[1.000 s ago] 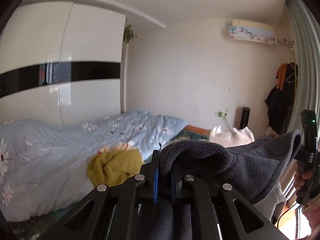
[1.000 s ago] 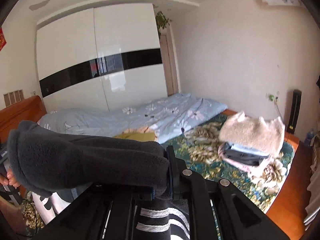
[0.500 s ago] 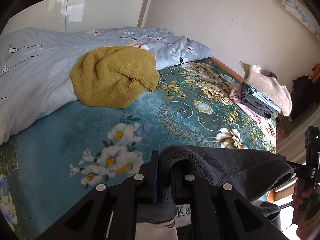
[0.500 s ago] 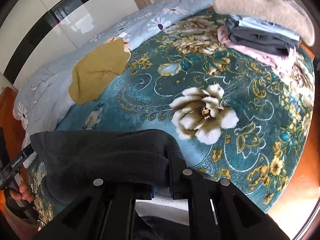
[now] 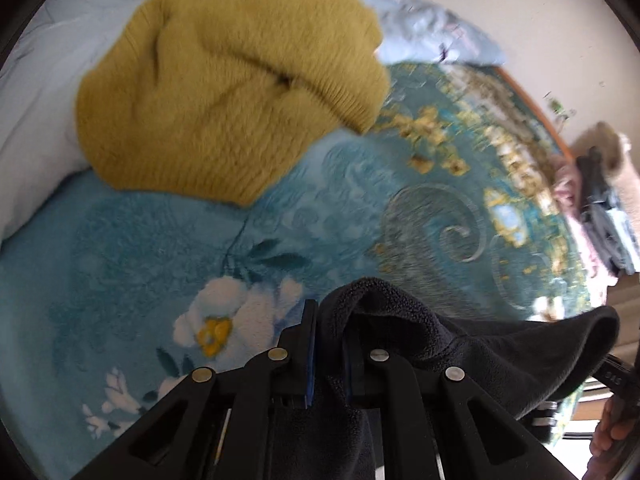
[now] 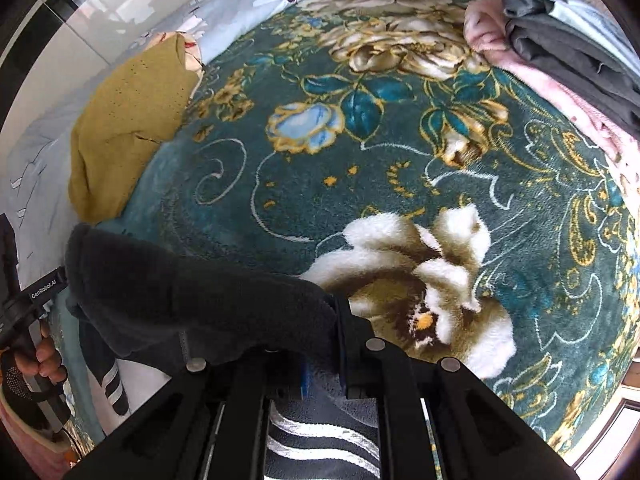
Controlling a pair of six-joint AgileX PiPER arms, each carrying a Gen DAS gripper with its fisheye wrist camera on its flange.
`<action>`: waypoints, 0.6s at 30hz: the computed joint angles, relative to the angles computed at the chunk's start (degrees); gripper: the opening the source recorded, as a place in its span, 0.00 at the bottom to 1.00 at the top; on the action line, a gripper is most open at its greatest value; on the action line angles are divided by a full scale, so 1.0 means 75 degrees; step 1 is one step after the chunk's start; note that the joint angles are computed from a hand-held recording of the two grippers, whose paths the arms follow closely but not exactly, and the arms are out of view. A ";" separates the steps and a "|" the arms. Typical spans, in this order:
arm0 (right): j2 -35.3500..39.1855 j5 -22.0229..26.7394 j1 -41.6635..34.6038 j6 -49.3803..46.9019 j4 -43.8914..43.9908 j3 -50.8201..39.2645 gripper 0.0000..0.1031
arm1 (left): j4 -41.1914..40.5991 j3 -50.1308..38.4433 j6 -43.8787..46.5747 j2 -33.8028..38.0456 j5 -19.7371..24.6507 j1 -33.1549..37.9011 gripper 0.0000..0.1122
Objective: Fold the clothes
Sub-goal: 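Lower the jacket onto the bed with both grippers, spreading it flat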
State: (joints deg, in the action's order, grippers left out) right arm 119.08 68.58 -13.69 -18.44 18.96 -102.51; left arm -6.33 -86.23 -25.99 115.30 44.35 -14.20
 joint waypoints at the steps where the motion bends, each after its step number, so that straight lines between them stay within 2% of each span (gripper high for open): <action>1: 0.0165 0.0022 0.0035 0.0077 -0.0051 -0.0089 0.11 | -0.0069 -0.0068 -0.0049 0.0192 0.0018 0.0037 0.09; 3: 0.0327 -0.0008 0.0090 0.0114 -0.0139 -0.0147 0.11 | -0.0113 -0.0133 -0.0206 0.0420 0.0021 0.0040 0.10; 7: 0.0326 -0.0031 0.0084 0.0011 -0.0054 -0.0085 0.15 | 0.0194 0.0050 -0.0493 0.0256 -0.0043 -0.0142 0.11; 9: 0.0082 -0.0072 -0.0100 -0.0233 0.0216 0.0156 0.23 | 0.0102 0.0372 -0.0456 -0.0059 -0.0156 -0.0154 0.14; 10: -0.0035 -0.0082 -0.0194 -0.0356 0.0352 0.0268 0.31 | 0.0039 0.0647 -0.0466 -0.0321 -0.0305 -0.0148 0.19; 11: -0.0154 -0.0088 -0.0293 -0.0480 0.0493 0.0378 0.37 | -0.0023 0.0967 -0.0497 -0.0631 -0.0492 -0.0138 0.28; 13: -0.0599 -0.0169 -0.0692 -0.0825 0.0932 0.0862 0.43 | 0.0165 0.1608 -0.0801 -0.1307 -0.0765 -0.0214 0.37; 15: -0.1048 -0.0203 -0.1164 -0.1211 0.1349 0.1352 0.44 | 0.0496 0.2276 -0.1241 -0.2051 -0.0980 -0.0360 0.38; 18: -0.1743 -0.0377 -0.1837 -0.1579 0.1381 0.2324 0.45 | 0.1124 0.3179 -0.2130 -0.3120 -0.1108 -0.0754 0.45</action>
